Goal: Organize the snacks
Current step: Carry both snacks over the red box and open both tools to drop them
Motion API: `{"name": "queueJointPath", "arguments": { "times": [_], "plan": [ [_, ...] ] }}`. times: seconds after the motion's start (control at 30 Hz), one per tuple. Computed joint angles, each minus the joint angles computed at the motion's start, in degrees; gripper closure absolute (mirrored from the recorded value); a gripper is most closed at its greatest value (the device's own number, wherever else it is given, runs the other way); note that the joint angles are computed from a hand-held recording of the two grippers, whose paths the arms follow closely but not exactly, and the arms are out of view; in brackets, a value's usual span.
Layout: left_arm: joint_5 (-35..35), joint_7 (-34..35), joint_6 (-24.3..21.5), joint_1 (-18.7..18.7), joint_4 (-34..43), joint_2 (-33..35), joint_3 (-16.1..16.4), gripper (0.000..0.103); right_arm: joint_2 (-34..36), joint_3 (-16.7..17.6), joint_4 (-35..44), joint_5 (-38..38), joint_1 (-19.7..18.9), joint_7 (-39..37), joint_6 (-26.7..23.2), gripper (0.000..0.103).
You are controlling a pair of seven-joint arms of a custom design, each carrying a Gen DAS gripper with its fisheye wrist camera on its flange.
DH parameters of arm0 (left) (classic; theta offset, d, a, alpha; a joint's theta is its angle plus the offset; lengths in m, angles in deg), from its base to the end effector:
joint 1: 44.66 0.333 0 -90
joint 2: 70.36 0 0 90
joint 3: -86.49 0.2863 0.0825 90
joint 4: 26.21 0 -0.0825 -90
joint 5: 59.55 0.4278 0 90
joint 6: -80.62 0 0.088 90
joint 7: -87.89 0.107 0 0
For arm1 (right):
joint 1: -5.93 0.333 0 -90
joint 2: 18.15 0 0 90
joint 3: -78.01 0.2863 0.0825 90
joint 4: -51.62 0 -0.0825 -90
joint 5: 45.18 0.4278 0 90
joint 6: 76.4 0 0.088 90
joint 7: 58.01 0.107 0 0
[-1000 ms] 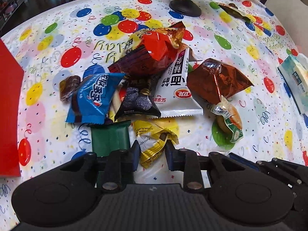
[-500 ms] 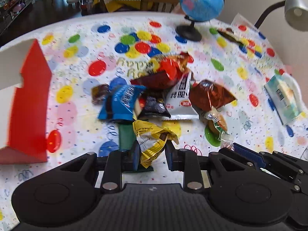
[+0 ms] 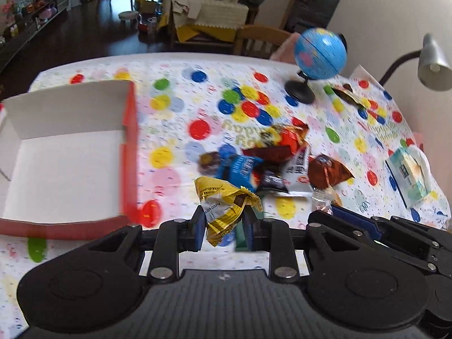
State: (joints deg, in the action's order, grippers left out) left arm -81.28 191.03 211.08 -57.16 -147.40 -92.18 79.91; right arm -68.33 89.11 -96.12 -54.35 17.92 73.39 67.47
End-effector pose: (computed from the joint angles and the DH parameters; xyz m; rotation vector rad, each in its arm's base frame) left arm 0.5027 -0.1906 0.5949 -1.5894 2.3942 -0.8944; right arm 0.3729 0.1712 0.5880 -1.4747 1.8701 -0.5983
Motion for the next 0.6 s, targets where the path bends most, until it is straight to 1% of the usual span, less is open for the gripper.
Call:
{"name": "queueJointPath", "arguments": {
  "times": [0.17,0.33,0.43,0.6],
  "plan": [
    [-0.7,2.2,-0.5,1.6,0.0,-1.0,2.3,0.076,6.3,2.3,5.2,-1.0,0.0,1.4,1.7,0.089],
    [-1.2,4.1,-0.6,3.8,0.6,-0.8,4.0,0.076,12.9,4.2,11.1,-3.4,0.3,3.1,2.9,0.089],
    [-1.5,5.4,-0.5,5.1,1.3,-0.3,4.8,0.076,17.0,5.0,14.5,-5.3,0.4,4.5,3.4,0.089],
    [-1.3,6.9,-0.5,7.5,3.1,1.7,5.6,0.076,23.8,5.4,20.3,-8.2,1.4,6.7,3.2,0.089]
  ]
}}
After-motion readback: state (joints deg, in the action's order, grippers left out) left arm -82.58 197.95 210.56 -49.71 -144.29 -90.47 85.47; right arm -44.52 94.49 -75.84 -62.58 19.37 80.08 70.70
